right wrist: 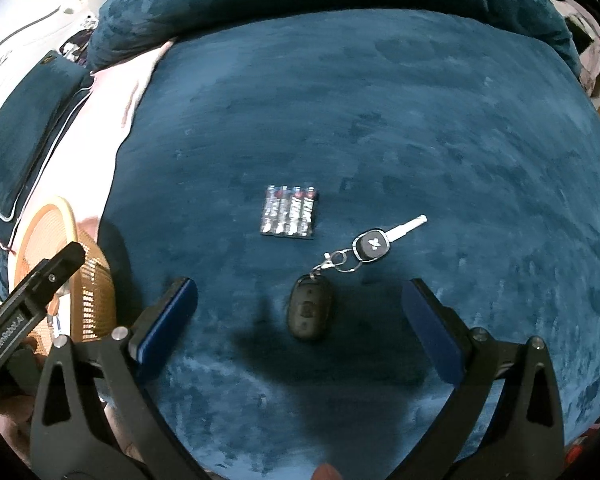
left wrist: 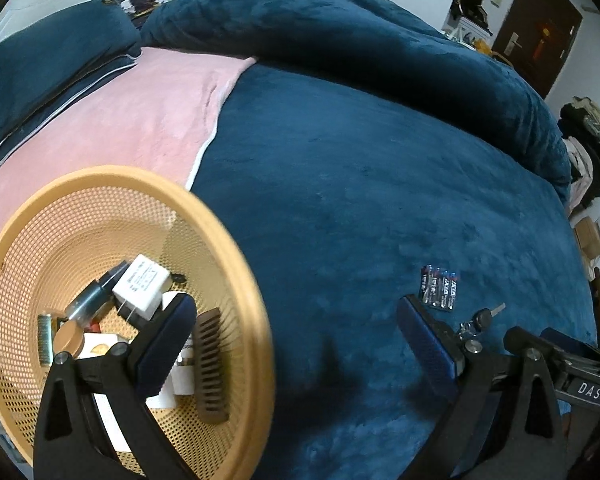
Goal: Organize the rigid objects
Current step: 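Move both open tools back over the batteries and keys on the bedspread, then grasp the four-battery pack with the left tool while the right tool grasps the black key fob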
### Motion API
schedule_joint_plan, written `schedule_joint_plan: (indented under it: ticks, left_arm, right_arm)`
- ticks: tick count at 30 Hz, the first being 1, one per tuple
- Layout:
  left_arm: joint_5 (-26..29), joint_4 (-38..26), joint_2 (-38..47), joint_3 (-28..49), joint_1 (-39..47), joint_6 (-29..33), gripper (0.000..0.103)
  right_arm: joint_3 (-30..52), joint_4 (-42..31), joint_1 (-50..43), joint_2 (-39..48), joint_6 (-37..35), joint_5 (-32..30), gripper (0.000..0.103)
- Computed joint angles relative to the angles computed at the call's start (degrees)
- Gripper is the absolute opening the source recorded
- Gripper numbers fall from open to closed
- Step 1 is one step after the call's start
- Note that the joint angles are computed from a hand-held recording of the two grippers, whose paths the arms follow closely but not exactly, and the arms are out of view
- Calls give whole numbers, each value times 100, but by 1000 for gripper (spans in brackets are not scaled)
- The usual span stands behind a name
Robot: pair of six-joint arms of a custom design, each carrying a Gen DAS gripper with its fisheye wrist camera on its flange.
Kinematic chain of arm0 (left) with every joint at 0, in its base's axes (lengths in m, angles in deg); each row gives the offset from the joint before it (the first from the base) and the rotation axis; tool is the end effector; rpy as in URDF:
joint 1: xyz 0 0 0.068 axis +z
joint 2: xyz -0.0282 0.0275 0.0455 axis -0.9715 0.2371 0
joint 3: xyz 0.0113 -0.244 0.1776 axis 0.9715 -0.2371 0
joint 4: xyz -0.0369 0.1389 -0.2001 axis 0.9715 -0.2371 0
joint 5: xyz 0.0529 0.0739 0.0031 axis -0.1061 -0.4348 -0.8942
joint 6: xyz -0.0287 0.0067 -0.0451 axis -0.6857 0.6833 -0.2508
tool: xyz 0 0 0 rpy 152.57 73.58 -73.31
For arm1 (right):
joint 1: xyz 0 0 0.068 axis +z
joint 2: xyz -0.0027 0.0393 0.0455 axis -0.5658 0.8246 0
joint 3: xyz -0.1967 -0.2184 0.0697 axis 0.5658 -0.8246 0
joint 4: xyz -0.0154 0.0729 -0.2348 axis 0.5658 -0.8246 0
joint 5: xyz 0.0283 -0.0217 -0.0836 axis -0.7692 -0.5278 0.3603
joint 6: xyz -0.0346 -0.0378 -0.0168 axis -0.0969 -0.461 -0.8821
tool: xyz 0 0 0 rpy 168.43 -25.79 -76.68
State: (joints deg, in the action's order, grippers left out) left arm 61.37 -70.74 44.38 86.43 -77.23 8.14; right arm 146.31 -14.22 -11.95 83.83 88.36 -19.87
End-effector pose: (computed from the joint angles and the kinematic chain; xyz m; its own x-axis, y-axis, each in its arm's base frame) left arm 0.2668 -0.0078 0.2504 -0.8245 -0.1016 -0.5567 -0.0250 0.9893 -0.1435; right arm 0.3046 0.1268 0.2244 -0.9096 0.0929 -0.4050 0.0061 0.9776 0.2104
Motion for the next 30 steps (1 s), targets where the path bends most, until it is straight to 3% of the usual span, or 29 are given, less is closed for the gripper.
schedule_joint_plan:
  ticks: [16, 25, 30]
  left_arm:
    - [122, 240, 468, 288, -747, -80, 101]
    - [-245, 355, 1335, 593, -1628, -154, 101]
    - [-126, 405, 1910, 790, -1845, -434, 101]
  right_arm:
    - [-338, 290, -661, 156, 9, -177, 103]
    - [-636, 580, -1128, 279, -79, -276, 103]
    - [-778, 736, -1295, 368, -215, -328, 103]
